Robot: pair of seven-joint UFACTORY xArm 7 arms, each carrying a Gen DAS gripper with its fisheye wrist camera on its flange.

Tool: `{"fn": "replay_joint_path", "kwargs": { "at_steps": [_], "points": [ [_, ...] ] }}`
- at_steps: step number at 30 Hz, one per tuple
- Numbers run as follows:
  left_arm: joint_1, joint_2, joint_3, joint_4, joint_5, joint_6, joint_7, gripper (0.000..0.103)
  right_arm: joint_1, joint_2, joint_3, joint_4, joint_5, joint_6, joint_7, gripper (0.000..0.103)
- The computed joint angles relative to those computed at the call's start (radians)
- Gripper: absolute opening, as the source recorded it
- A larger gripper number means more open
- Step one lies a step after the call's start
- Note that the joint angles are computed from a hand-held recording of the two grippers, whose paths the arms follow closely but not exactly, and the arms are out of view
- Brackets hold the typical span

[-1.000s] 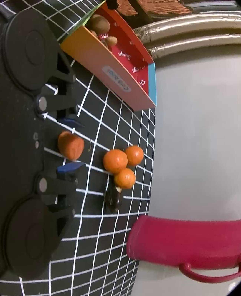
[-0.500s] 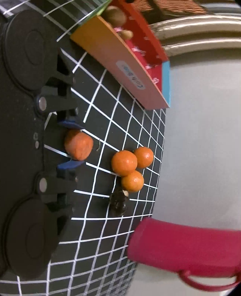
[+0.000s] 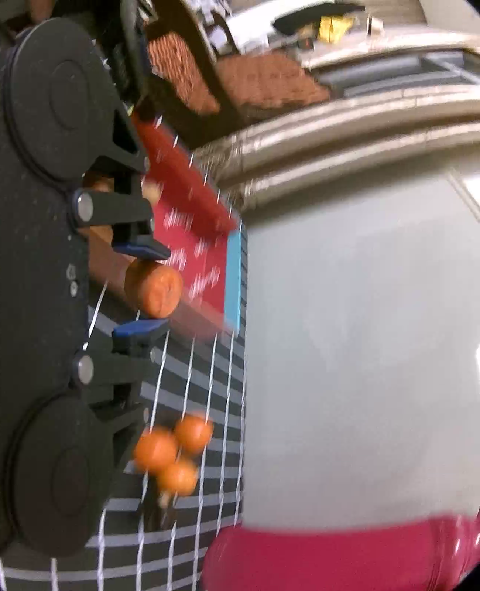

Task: Organize fruits
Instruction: 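Carry the carrot piece into the red box and open the right gripper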

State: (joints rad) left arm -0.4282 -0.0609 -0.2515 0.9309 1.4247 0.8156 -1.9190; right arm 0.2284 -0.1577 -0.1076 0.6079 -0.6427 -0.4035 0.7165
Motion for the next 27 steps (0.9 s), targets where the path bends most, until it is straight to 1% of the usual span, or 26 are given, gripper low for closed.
{"fn": "replay_joint_path", "kwargs": {
  "at_steps": [3, 5, 7, 10, 11, 13, 14, 15, 17, 18, 19, 21, 22, 24, 27],
  "points": [
    [0.007, -0.012, 0.005, -0.012, -0.001, -0.008, -0.002, 0.087, 0.026, 0.075, 0.021, 0.084, -0.049, 0.014, 0.032, 0.033],
    [0.012, -0.020, 0.005, -0.021, 0.003, -0.012, -0.006, 0.087, 0.018, 0.126, 0.048, 0.143, -0.088, 0.030, 0.061, 0.033],
    [0.018, -0.025, 0.006, -0.028, 0.003, -0.014, -0.004, 0.087, 0.002, 0.175, 0.077, 0.206, -0.153, 0.057, 0.119, 0.033],
    [0.029, -0.033, 0.009, -0.038, 0.003, -0.027, -0.008, 0.087, -0.009, 0.222, 0.128, 0.245, -0.116, 0.087, 0.088, 0.033],
    [0.032, -0.037, 0.009, -0.043, 0.004, -0.031, -0.008, 0.087, -0.006, 0.243, 0.139, 0.258, -0.088, 0.092, 0.066, 0.033],
    [0.039, -0.039, 0.009, -0.047, 0.004, -0.034, -0.004, 0.087, -0.026, 0.268, 0.171, 0.274, -0.080, 0.097, 0.060, 0.033],
    [0.041, -0.041, 0.009, -0.049, 0.002, -0.035, -0.002, 0.087, -0.055, 0.263, 0.197, 0.271, -0.112, 0.101, 0.082, 0.034],
    [0.043, -0.042, 0.008, -0.051, 0.000, -0.036, -0.002, 0.087, -0.069, 0.268, 0.214, 0.273, -0.102, 0.106, 0.067, 0.034],
    [0.048, -0.046, 0.009, -0.052, -0.001, -0.043, -0.009, 0.087, -0.026, 0.264, 0.190, 0.255, -0.017, 0.109, -0.017, 0.038],
    [0.049, -0.047, 0.007, -0.052, 0.000, -0.044, -0.014, 0.087, -0.052, 0.261, 0.213, 0.249, -0.026, 0.104, -0.009, 0.039],
    [0.049, -0.048, 0.004, -0.051, 0.006, -0.045, -0.018, 0.087, -0.098, 0.257, 0.246, 0.246, -0.069, 0.090, 0.030, 0.039],
    [0.047, -0.043, -0.002, -0.045, 0.019, -0.042, -0.018, 0.087, -0.124, 0.239, 0.260, 0.221, -0.052, 0.057, 0.032, 0.047],
    [0.044, -0.039, -0.004, -0.040, 0.023, -0.040, -0.016, 0.087, -0.135, 0.225, 0.261, 0.204, -0.050, 0.036, 0.038, 0.050],
    [0.035, -0.028, -0.010, -0.028, 0.035, -0.038, -0.015, 0.087, -0.143, 0.195, 0.243, 0.171, -0.046, -0.004, 0.053, 0.060],
    [0.014, -0.001, -0.018, 0.002, 0.055, -0.027, -0.010, 0.087, -0.140, 0.133, 0.198, 0.107, -0.014, -0.045, 0.038, 0.063]
  ]
}}
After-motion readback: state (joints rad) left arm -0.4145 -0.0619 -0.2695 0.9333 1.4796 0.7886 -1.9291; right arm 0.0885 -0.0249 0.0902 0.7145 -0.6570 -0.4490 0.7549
